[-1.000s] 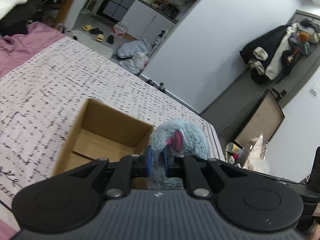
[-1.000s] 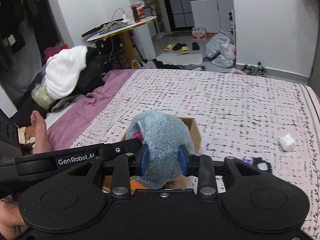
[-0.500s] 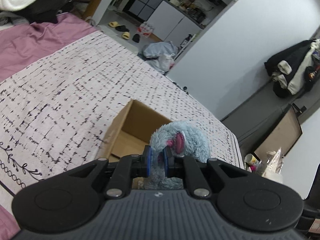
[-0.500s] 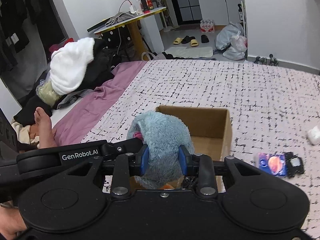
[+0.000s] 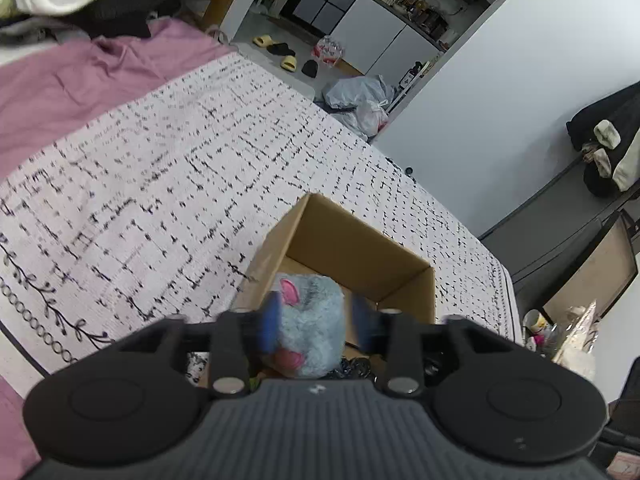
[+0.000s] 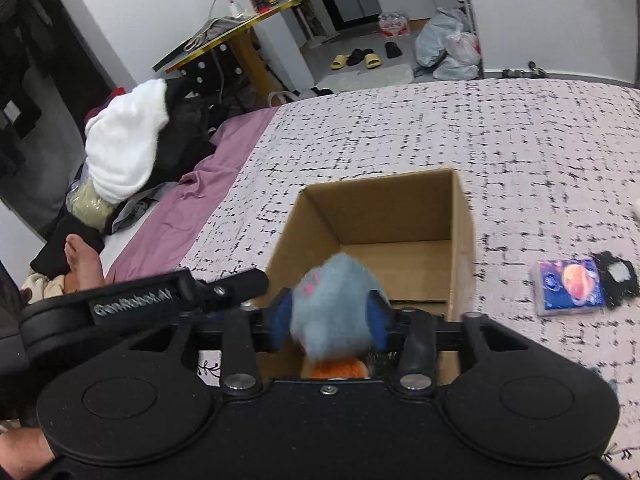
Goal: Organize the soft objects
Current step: 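Carry the grey-blue plush with the right tool into the box, then open the right tool to release the plush and withdraw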
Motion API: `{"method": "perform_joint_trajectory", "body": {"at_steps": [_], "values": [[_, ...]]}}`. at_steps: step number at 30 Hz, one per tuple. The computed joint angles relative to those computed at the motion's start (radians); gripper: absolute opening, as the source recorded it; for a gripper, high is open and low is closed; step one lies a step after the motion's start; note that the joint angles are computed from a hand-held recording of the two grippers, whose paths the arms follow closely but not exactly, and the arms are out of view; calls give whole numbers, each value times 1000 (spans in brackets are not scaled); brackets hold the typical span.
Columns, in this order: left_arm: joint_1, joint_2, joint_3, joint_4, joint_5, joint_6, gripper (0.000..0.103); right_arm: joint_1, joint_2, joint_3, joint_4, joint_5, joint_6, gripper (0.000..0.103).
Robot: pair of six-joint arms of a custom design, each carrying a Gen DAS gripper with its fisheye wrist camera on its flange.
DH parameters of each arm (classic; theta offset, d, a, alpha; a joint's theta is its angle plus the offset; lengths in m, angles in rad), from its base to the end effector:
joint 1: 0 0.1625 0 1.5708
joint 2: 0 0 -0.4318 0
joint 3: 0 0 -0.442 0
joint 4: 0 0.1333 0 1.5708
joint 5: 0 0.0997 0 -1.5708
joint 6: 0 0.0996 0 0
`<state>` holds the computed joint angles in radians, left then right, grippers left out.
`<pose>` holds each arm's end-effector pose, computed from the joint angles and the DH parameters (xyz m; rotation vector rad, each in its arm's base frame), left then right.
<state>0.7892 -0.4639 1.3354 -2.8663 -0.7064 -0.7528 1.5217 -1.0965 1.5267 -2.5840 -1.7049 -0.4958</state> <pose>-0.4068 -0.7067 -0.0005 -0.2150 2.5366 -1.2036 0.0837 -0.7415 0.3348 0.5576 -2.7063 0.7484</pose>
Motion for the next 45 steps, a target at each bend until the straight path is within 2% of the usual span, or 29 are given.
{"method": "perform_joint_trajectory", "body": {"at_steps": [1, 3, 4, 8, 10, 19, 24, 30, 37, 45], "values": [[-4, 1, -3, 2, 10, 4, 60, -2, -8, 3, -1, 2, 6, 55], [-12, 2, -6, 6, 26, 11, 68, -6, -27, 9, -4, 4, 17, 63], [-16, 1, -8, 9, 30, 14, 71, -8, -39, 15, -8, 1, 24, 68], [-32, -4, -11, 3, 32, 36, 78, -20, -79, 30, -22, -4, 46, 74], [-42, 1, -21, 7, 50, 53, 84, -26, -98, 34, -26, -2, 53, 81], [-69, 27, -80, 126, 73, 81, 92, -53, -186, 65, -74, 19, 21, 100], [-88, 47, -102, 115, 75, 132, 92, -74, -223, 76, -81, 20, 14, 103], [-110, 82, -142, 100, 43, 182, 93, -105, -251, 85, -107, 24, 44, 103], [-138, 144, -211, 122, 36, 188, 93, -150, -282, 91, -117, 45, 62, 103], [-144, 203, -285, 233, 25, 140, 93, -193, -298, 84, -98, 70, 39, 103]]}}
